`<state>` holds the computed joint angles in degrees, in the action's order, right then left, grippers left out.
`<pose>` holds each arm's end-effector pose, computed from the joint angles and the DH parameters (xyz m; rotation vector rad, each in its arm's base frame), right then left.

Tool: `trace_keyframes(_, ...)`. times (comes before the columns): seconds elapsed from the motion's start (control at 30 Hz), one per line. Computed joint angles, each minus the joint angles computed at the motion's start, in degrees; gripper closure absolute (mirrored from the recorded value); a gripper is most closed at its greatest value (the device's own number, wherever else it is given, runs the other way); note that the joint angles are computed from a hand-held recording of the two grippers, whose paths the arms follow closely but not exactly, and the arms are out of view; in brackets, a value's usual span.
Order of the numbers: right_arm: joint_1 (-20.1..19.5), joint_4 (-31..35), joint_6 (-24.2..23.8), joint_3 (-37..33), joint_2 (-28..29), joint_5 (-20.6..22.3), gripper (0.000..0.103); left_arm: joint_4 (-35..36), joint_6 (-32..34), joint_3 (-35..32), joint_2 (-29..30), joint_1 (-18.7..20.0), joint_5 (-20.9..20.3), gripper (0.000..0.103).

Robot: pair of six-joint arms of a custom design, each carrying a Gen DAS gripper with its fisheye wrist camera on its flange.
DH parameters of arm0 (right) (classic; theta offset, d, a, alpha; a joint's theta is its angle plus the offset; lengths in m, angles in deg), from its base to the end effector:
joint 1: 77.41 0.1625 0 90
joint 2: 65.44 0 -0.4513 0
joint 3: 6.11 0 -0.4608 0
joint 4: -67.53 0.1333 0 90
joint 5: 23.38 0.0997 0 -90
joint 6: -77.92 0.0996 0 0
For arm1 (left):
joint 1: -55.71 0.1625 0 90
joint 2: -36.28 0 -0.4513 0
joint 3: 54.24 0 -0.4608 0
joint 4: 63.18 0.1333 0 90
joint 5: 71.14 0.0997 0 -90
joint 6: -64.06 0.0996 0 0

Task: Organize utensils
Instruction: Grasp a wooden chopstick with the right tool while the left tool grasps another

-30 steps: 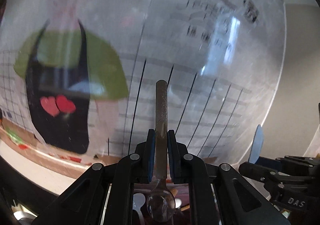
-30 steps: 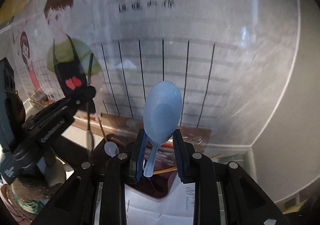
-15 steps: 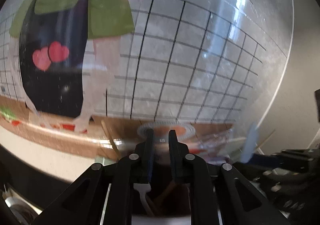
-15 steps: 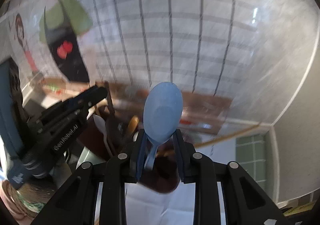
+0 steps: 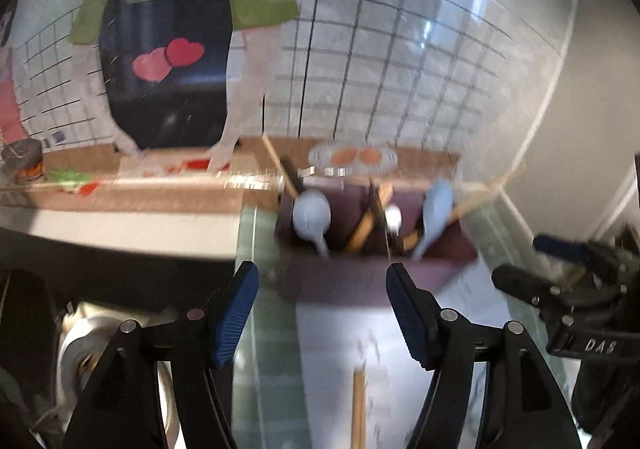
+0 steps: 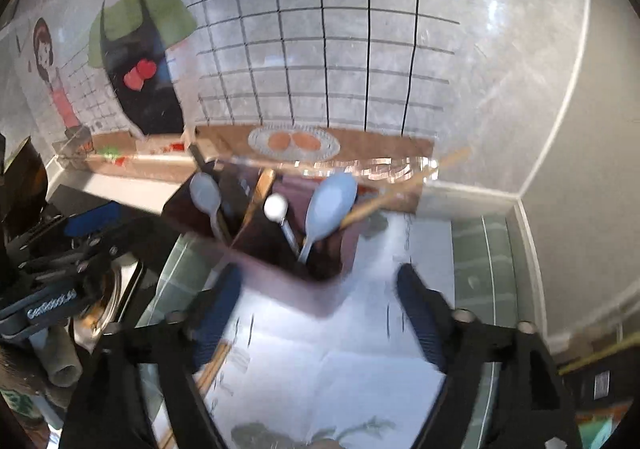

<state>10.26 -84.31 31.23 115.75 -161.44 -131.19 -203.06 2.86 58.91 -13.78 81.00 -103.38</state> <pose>0.0823 -0.5076 0.3922 0.8407 -2.4051 0.5864 -0.4344 -0.4458 0.0231 0.2173 2.2943 -1.0088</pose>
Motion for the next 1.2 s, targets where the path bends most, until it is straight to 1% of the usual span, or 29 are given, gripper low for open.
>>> trace_keyframes(0.1,0.52,1.89,-0.45,2.4,-2.41,-1.48,0.018,5.9,-5.15,1.87,-1.81,-2.29,-1.46,0.024)
trace_keyframes(0.13,0.63,2.5,-0.46,3.27,-3.12,-2.08,0.018,8.2,-7.25,2.53,-2.5,-3.13,-2.26,0.024)
trace_keyframes(0.23,0.96,5.03,0.34,5.42,-4.52,-4.41,0.018,12.24,-11.31,4.19,-4.16,-4.99,-4.24,0.022)
trace_keyframes(0.3,1.07,6.78,1.22,6.67,-4.98,-6.32,0.018,16.16,-15.79,5.44,-5.31,-6.62,-5.23,0.021)
trace_keyframes(0.43,0.97,7.89,1.14,9.96,-5.67,-9.26,0.02,17.59,-19.82,8.08,-6.94,-8.69,-7.49,0.018)
trace_keyframes(0.47,0.85,8.37,1.28,10.66,-5.65,-9.77,0.027,17.75,-20.7,8.76,-7.28,-9.18,-8.16,0.018)
trace_keyframes(0.5,0.77,8.88,1.62,11.09,-5.54,-10.14,0.036,18.0,-21.65,9.44,-7.63,-9.68,-8.85,0.018)
trace_keyframes(0.53,0.57,9.69,2.12,11.56,-5.53,-10.39,0.04,18.07,-22.31,9.97,-7.93,-10.0,-9.39,0.018)
trace_keyframes(0.6,0.1,10.84,3.23,12.66,-5.33,-10.68,0.052,18.27,-23.84,11.15,-8.62,-10.79,-10.54,0.017)
trace_keyframes(0.63,0.02,10.36,3.36,13.28,-5.1,-11.11,0.054,18.51,-24.38,11.53,-8.87,-10.98,-10.97,0.017)
trace_keyframes(0.73,-0.42,8.94,3.65,14.75,-4.6,-11.54,0.055,19.41,-26.13,12.62,-9.76,-11.52,-12.57,0.017)
trace_keyframes(0.8,-0.74,8.82,4.58,15.11,-4.01,-11.53,0.059,19.86,-27.32,13.37,-10.33,-11.92,-13.61,0.017)
trace_keyframes(0.83,-0.77,8.44,4.75,15.33,-3.78,-11.59,0.059,20.13,-28.0,13.76,-10.57,-12.17,-14.21,0.017)
trace_keyframes(0.97,-0.55,4.47,4.42,16.51,-2.4,-13.0,0.063,20.46,-30.2,14.99,-11.32,-13.11,-15.66,0.017)
trace_keyframes(1.07,-0.67,3.19,4.36,16.86,-2.26,-12.95,0.063,20.85,-31.08,15.59,-11.87,-13.56,-16.66,0.016)
trace_keyframes(1.2,-0.08,-0.16,3.38,17.52,-1.71,-14.27,0.063,20.8,-31.24,16.03,-12.21,-13.82,-17.5,0.016)
